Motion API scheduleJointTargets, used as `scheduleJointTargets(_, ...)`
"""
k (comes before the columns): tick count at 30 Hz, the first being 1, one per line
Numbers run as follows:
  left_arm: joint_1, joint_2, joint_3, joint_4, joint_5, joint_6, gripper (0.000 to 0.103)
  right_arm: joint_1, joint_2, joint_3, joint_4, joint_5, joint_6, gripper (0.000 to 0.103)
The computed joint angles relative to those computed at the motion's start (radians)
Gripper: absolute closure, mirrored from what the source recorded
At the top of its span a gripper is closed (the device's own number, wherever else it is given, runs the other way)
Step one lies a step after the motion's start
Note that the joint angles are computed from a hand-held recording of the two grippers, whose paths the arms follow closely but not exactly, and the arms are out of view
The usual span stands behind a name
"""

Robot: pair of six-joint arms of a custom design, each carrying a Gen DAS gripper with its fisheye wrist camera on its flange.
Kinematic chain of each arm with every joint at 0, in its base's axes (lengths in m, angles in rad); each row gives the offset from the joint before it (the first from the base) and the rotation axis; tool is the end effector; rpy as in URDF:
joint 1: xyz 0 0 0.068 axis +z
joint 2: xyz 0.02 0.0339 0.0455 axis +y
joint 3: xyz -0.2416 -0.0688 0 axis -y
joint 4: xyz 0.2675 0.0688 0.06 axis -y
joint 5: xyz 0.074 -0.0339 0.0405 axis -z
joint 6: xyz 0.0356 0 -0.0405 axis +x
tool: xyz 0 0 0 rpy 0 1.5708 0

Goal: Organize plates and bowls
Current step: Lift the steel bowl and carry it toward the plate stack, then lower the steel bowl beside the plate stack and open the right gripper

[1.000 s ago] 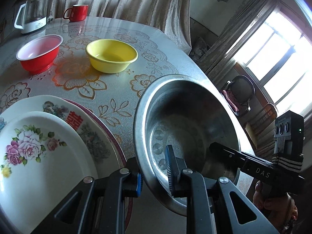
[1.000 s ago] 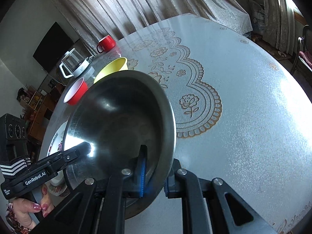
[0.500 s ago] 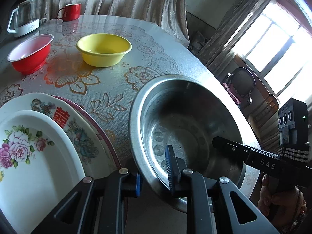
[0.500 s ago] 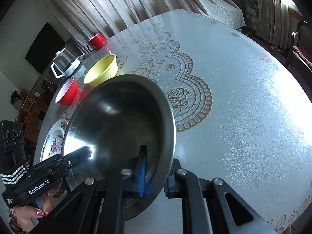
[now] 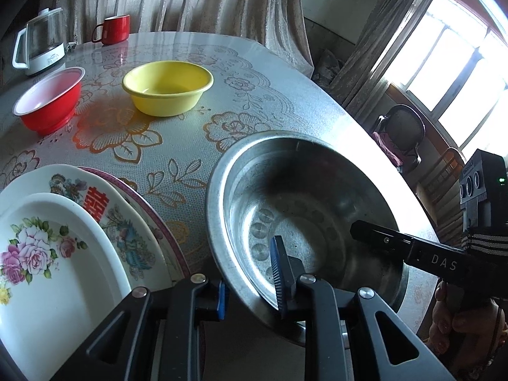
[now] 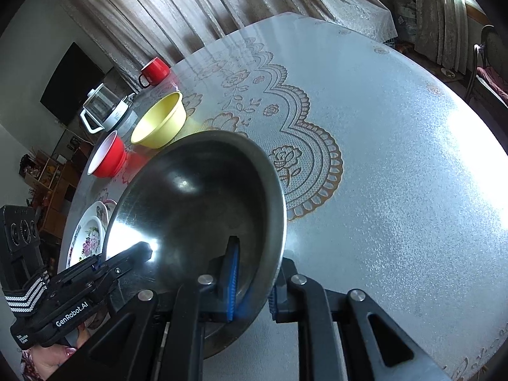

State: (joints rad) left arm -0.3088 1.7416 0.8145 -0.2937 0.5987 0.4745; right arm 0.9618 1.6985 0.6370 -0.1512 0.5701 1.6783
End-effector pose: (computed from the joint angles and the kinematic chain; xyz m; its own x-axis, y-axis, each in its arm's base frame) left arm 0.2845 -0.1118 0.0765 -0.5972 0.5867 -0.5469 0.7960 0.5174 -0.3142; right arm 0.1702 0.2105 0.0515 -0.5214 0.7155 -0.4650 0.5951 0.6954 0.4027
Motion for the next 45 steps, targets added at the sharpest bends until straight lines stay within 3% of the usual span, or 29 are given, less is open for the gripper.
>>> scheduleJointTargets(16, -0.026, 0.007, -0.012, 0.053, -0.029, -0.025, 0.081, 0.001, -0.006, -0.029, 0.044, 0.011, -0.001, 0.087)
scheduleJointTargets(18, -0.024, 0.010, -0.007, 0.050, -0.027, -0.028, 0.081, 0.006, -0.018, -0.037, 0.049, 0.021, 0.005, 0.081)
scheduleJointTargets(25, -0.013, 0.004, 0.000, 0.022, -0.028, -0.023, 0.078, 0.034, -0.078, -0.050, -0.010, 0.066, 0.060, 0.078)
scheduleJointTargets(28, 0.007, -0.017, -0.005, 0.013, -0.012, -0.028, 0.070, 0.046, -0.103, -0.055, -0.034, 0.082, 0.082, 0.074)
scheduleJointTargets(31, 0.026, -0.057, -0.016, 0.000, 0.006, -0.019, 0.054, 0.060, -0.112, -0.048, -0.074, 0.098, 0.105, 0.074)
scheduleJointTargets(35, 0.056, -0.114, -0.026, -0.019, 0.030, 0.000, 0.048, 0.084, -0.110, -0.019, -0.157, 0.118, 0.146, 0.073)
scheduleJointTargets(45, 0.166, -0.166, 0.015, -0.092, 0.069, 0.079, 0.020, 0.129, -0.124, 0.080, -0.353, 0.169, 0.182, 0.073)
